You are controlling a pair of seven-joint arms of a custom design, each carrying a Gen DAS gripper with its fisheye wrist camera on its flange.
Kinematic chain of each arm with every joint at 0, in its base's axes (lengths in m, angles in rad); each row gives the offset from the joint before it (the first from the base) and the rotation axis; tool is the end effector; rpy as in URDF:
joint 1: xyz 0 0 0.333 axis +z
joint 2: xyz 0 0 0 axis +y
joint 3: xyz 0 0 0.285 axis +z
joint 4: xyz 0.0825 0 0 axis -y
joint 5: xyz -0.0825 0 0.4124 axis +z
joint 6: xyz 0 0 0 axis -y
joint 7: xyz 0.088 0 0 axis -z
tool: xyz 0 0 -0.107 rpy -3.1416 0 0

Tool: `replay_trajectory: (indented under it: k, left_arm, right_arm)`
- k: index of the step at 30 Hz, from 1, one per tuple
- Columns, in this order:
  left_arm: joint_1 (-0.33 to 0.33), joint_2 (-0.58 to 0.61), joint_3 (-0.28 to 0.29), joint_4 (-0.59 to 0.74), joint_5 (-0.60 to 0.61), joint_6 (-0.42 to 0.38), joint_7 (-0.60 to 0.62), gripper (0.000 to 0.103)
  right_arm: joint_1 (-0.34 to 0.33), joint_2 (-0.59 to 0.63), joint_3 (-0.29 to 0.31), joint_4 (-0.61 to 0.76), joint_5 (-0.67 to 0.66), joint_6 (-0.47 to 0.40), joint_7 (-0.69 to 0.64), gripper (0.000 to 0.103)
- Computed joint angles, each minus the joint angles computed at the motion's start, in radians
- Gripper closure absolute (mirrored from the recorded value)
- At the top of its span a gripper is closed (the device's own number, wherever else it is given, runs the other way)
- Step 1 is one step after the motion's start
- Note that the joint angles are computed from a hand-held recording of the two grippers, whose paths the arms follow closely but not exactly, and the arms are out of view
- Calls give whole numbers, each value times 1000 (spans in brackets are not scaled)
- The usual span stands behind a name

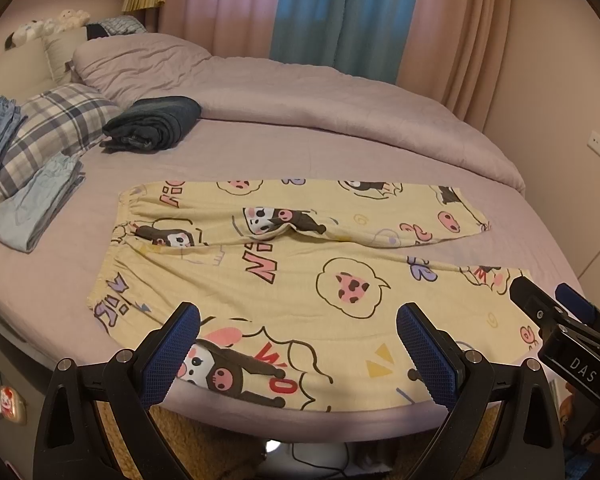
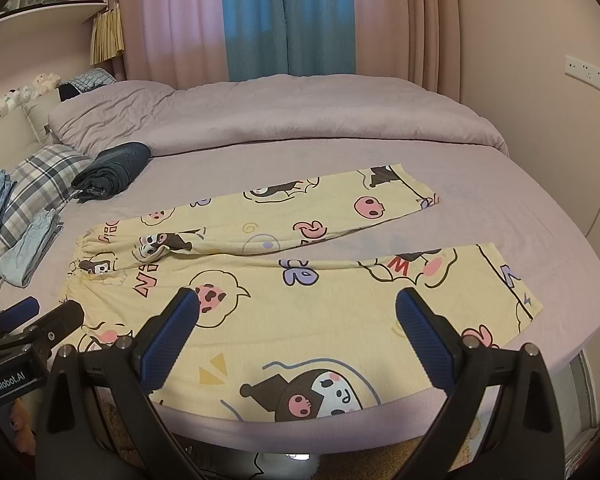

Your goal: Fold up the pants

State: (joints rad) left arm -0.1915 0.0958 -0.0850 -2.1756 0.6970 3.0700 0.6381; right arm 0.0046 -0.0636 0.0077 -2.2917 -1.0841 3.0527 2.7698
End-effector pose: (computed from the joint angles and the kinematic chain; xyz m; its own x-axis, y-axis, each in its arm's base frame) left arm 0.5670 -0.2137 0.3807 -0.0783 -0.9858 0.1482 -0.6990 -0.0517 -0.7132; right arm 0.5531 0.0759 0.3950 -0.1223 -0.9918 -0.0384 -0.6335 0.1078 -0.7662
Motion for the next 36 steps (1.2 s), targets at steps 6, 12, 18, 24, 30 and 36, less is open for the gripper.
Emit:
replay_trajectory:
  k: [6,12,18,24,30,36]
  left_arm:
    - [8,0,-12,-4,-57,0,55,4]
    - [10,4,-13,-6,-104,5,92,4]
    - [17,11,-18,-10,-186,16,166,4]
    - [26,23,-26,-9,-294,17,250,4]
    - [18,37,-15,2,-326,5,271,4]
    - [18,57,-4,22,-355,-12,291,4]
  right_arm:
    - [1,2,-1,1,3,-3,-2,4]
    - [5,8,-4,7,-7,-14,8,4]
    - [17,16,-6,17,-10,-29,5,4]
    - [25,23,-12,22,-12,-36,6,4]
    - [35,40,-22,28,39,-51,-33,4]
    - [41,56,-36,34,67,-51,-51,5]
